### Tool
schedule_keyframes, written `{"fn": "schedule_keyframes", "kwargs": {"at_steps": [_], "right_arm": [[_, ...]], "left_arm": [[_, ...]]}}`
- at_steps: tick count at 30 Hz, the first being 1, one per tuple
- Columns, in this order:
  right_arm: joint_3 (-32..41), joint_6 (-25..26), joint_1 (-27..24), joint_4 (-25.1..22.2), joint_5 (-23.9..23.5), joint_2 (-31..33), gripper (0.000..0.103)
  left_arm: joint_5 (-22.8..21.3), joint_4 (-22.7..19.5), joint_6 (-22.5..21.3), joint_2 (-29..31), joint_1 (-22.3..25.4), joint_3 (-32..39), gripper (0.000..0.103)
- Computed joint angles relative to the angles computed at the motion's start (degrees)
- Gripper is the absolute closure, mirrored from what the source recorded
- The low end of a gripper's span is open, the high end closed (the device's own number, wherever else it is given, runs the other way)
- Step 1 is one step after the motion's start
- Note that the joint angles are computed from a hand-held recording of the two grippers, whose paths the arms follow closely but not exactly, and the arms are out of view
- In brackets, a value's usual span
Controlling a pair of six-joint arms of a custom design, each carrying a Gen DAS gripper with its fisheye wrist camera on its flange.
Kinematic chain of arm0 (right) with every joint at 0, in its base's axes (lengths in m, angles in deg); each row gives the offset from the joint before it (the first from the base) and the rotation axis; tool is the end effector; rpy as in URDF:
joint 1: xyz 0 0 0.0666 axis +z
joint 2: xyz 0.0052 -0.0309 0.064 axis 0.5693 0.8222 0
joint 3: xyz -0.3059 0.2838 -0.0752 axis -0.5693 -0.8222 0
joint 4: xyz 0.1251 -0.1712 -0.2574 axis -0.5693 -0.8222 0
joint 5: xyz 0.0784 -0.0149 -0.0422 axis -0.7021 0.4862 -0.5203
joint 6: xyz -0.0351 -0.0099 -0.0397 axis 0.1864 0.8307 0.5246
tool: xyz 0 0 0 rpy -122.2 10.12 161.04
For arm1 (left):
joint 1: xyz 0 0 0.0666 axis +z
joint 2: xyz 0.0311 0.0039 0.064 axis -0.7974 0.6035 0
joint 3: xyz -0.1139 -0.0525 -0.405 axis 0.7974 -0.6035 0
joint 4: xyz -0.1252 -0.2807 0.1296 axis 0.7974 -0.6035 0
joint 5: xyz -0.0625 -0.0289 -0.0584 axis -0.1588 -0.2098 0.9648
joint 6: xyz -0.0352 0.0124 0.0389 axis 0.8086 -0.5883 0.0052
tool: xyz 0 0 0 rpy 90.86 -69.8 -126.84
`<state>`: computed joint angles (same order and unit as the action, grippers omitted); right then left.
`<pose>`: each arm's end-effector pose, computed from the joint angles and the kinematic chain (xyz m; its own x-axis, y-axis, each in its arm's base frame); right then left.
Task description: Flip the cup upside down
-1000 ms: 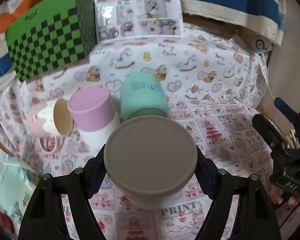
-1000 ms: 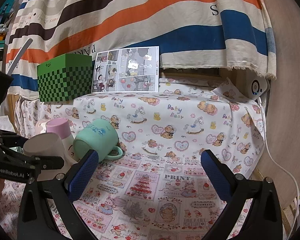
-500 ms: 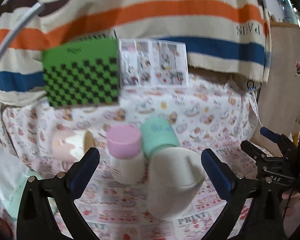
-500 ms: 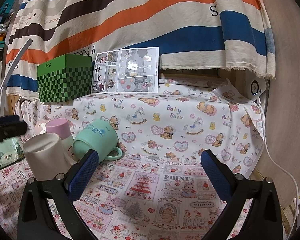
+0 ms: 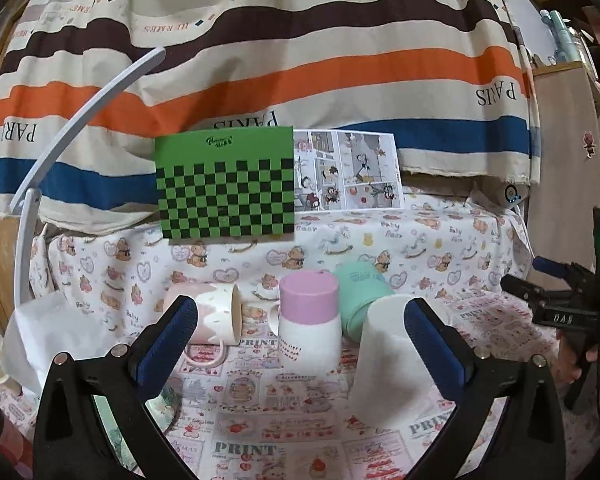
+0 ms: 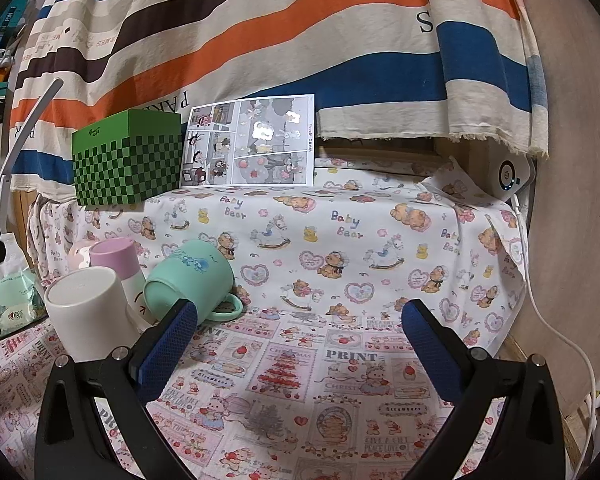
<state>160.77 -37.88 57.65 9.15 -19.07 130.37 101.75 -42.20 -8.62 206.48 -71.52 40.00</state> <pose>0.5908 0.2286 0.3393 -0.2636 0.0795 -0.9614 0.2073 0.9780 0.0240 0.6876 -0.2408 0.3624 -0.1864 0.1288 -0.9740 0.5300 0.8479 0.0107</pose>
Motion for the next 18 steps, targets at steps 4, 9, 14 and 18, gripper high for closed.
{"fn": "schedule_keyframes", "kwargs": {"at_steps": [4, 9, 14, 18], "right_arm": [[0.0, 0.0, 0.1, 0.0, 0.0, 0.0, 0.0], [0.1, 0.1, 0.0, -0.2, -0.1, 0.0, 0.0], [0.0, 0.0, 0.0, -0.2, 0.0, -0.1, 0.0], [0.0, 0.0, 0.0, -0.3, 0.1, -0.1, 0.0]], "left_arm": [[-2.7, 1.8, 2.4, 0.6, 0.2, -0.8, 0.001], [-3.0, -0.4, 3.2, 2.2, 0.8, 1.3, 0.001], [-3.4, -2.3, 1.4, 3.0, 0.5, 2.4, 0.0], [-5.3, -4.5, 1.4, 3.6, 0.2, 3.8, 0.0]]}}
